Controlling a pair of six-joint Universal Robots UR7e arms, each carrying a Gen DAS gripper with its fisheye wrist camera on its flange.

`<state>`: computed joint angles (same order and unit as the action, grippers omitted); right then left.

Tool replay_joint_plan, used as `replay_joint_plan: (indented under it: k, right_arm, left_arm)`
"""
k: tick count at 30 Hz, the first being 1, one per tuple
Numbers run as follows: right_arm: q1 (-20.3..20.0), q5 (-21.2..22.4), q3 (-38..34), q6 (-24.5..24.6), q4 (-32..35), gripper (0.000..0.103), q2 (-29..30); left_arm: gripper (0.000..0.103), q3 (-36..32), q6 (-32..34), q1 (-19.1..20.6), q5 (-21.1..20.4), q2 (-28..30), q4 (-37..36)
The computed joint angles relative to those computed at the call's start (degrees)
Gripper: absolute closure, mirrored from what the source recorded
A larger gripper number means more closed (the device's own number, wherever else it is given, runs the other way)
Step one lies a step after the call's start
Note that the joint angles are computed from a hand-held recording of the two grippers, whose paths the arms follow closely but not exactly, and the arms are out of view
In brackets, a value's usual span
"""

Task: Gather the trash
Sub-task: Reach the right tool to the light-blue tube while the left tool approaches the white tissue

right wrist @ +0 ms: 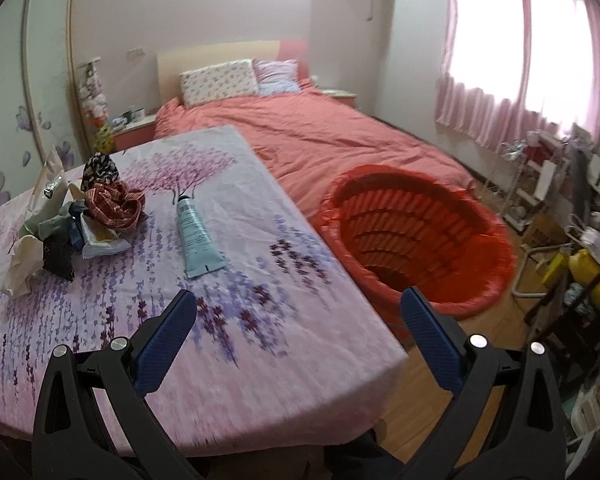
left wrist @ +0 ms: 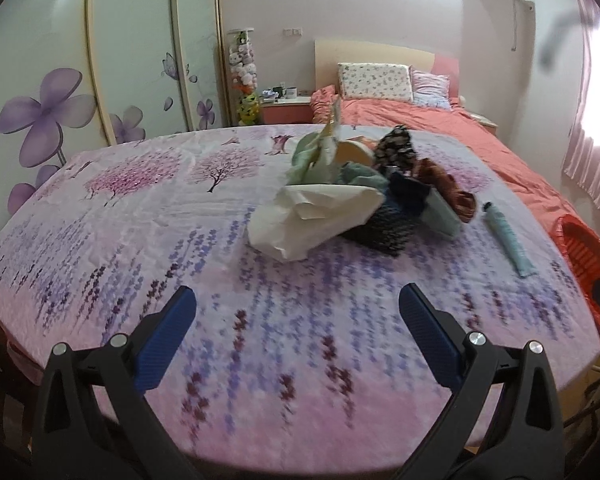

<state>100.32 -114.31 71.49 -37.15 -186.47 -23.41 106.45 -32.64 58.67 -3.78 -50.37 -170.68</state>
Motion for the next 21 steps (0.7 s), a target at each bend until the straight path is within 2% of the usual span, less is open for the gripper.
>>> replay_joint_plan:
  k: [2,5,8,13,16,18,21]
  right_arm:
    - [-0.1,0.5,-3.0,0.4,3.7,0.011,1.3]
    - [-0.2,1.6,-8.0,1.9,11.2,0.018,3.3]
    - [-0.1,2.3,-13.5,2.9,18.5,0.023,5.8]
    - [0.3,2.4,-21.0,3.9,27.3,0.029,9.5]
    - [0.6,1.6,-25.7,4.0,31.6,0.034,11.9]
    - [0.9,0.2,-26.8,2.5,31.2,0.036,12.9]
    - [1.2,0.0,-26.8,1.2,31.1,0.049,12.9]
  left_arm:
    - [0.004,-1.9,8.2,0.9,-0.5,1.6,-7.8]
    - [0.004,-4.7,16.9,2.4,-2.6,2.9,-15.5]
    - [0.004,-7.4,21.5,3.8,-4.7,3.4,-18.0]
    - [0.004,-10.8,23.1,5.7,-7.1,3.7,-16.6]
    - [0.004,-11.6,20.2,6.9,-9.3,2.7,-12.5]
    - [0.004,-12.2,17.7,7.7,-11.1,2.0,-9.3]
    - [0.005,-13.1,15.9,8.4,-13.2,1.4,-7.0]
